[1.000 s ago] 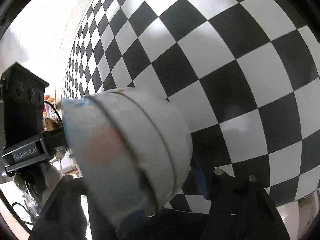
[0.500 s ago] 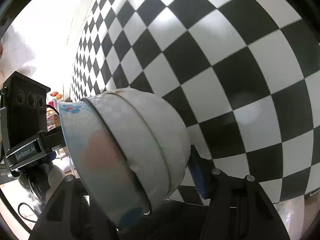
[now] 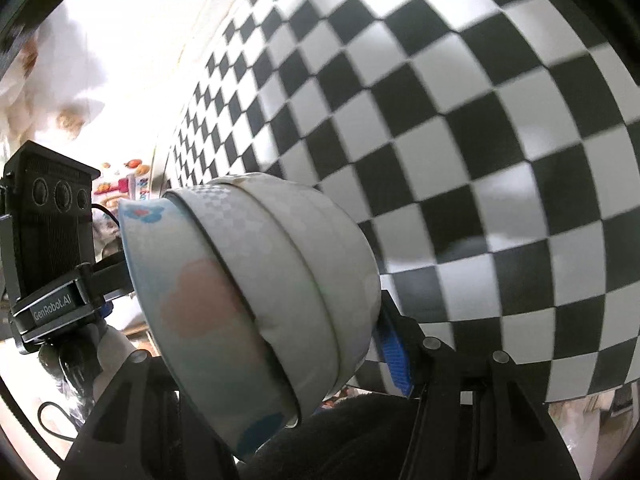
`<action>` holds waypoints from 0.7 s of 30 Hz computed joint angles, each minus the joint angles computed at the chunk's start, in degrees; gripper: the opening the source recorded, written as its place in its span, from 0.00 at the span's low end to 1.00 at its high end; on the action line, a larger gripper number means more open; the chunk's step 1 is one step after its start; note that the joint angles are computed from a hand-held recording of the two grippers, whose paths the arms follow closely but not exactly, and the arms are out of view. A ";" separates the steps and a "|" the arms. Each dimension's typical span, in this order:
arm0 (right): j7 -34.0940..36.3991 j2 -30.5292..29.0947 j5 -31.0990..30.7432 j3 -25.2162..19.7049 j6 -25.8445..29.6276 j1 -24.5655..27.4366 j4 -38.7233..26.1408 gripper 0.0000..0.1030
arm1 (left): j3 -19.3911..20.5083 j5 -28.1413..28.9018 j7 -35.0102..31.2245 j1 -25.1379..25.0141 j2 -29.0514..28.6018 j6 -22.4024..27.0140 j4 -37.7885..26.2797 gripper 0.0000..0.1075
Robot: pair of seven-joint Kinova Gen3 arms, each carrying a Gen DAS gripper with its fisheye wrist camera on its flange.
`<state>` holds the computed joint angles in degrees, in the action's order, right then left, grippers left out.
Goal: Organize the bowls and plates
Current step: 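Carry the red-flower bowl with both grippers over the plate stack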
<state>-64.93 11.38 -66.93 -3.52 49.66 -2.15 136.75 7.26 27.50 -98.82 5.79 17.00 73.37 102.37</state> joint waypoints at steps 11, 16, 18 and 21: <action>-6.90 5.95 0.79 -5.91 -2.94 -8.21 -11.62 0.55 | -4.52 -1.52 -2.63 -6.97 -5.67 2.06 3.60 0.33; -8.87 9.78 1.75 -8.50 -3.12 -10.61 -15.93 0.55 | -6.65 -2.18 -4.37 -10.65 -6.61 2.27 5.97 0.33; -9.54 10.27 2.48 -9.25 -2.99 -11.11 -16.68 0.54 | -7.10 -2.73 -4.50 -11.56 -6.67 1.87 6.75 0.33; -10.24 12.50 3.46 -10.16 -2.93 -12.06 -18.63 0.53 | -7.90 -3.09 -5.22 -13.30 -6.44 1.56 8.03 0.33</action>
<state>-75.17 23.88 -63.46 -13.68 46.73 -14.22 118.12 -0.64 24.41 -104.05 -7.51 10.56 74.93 110.41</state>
